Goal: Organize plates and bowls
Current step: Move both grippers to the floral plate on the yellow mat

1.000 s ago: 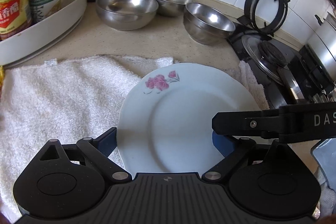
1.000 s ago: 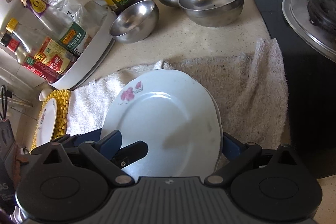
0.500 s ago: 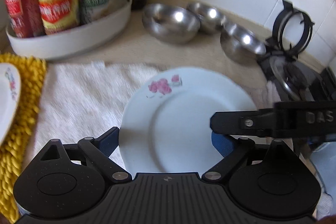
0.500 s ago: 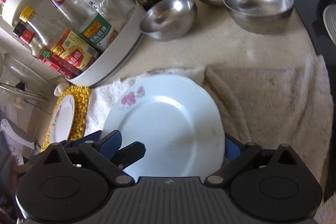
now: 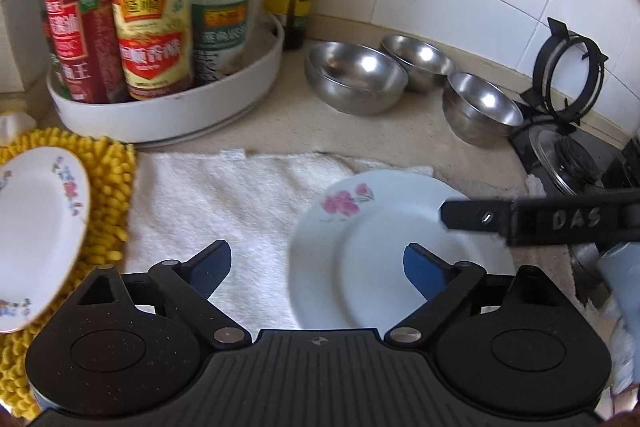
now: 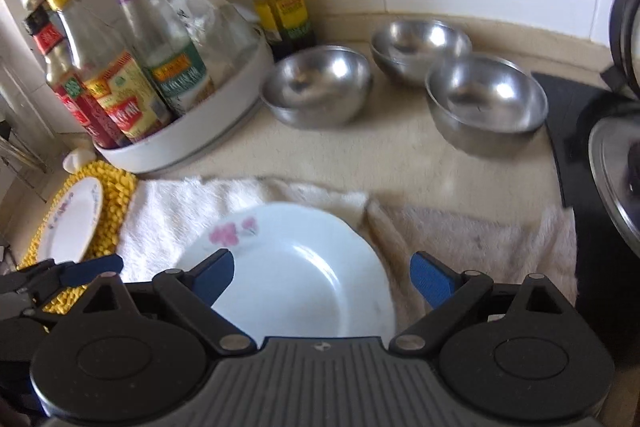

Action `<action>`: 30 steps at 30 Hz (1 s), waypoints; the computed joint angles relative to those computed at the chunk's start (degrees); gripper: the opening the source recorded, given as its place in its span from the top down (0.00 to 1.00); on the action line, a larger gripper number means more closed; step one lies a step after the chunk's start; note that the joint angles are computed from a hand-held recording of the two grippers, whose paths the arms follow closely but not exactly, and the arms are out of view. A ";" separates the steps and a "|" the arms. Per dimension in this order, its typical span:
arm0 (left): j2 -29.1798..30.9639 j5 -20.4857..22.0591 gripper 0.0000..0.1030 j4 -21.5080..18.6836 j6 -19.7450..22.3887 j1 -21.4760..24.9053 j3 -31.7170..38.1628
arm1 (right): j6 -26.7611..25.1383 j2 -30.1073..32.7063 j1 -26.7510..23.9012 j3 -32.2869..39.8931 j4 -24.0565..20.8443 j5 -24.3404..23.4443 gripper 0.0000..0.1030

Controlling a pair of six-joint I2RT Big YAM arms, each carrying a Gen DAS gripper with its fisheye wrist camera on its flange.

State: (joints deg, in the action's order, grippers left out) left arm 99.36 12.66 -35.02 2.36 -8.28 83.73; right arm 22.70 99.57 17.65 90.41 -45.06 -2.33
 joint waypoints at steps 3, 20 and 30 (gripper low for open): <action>-0.23 -0.80 0.07 0.05 0.29 0.50 0.01 | -1.74 1.26 1.23 2.48 -0.44 -0.32 0.00; -2.10 -5.00 0.05 1.73 -1.86 11.16 -1.07 | -6.80 14.55 8.54 22.25 -6.25 -7.54 0.00; 1.12 -8.16 0.05 1.44 -1.27 18.62 3.12 | -7.72 25.90 10.87 39.70 -15.02 -10.18 0.00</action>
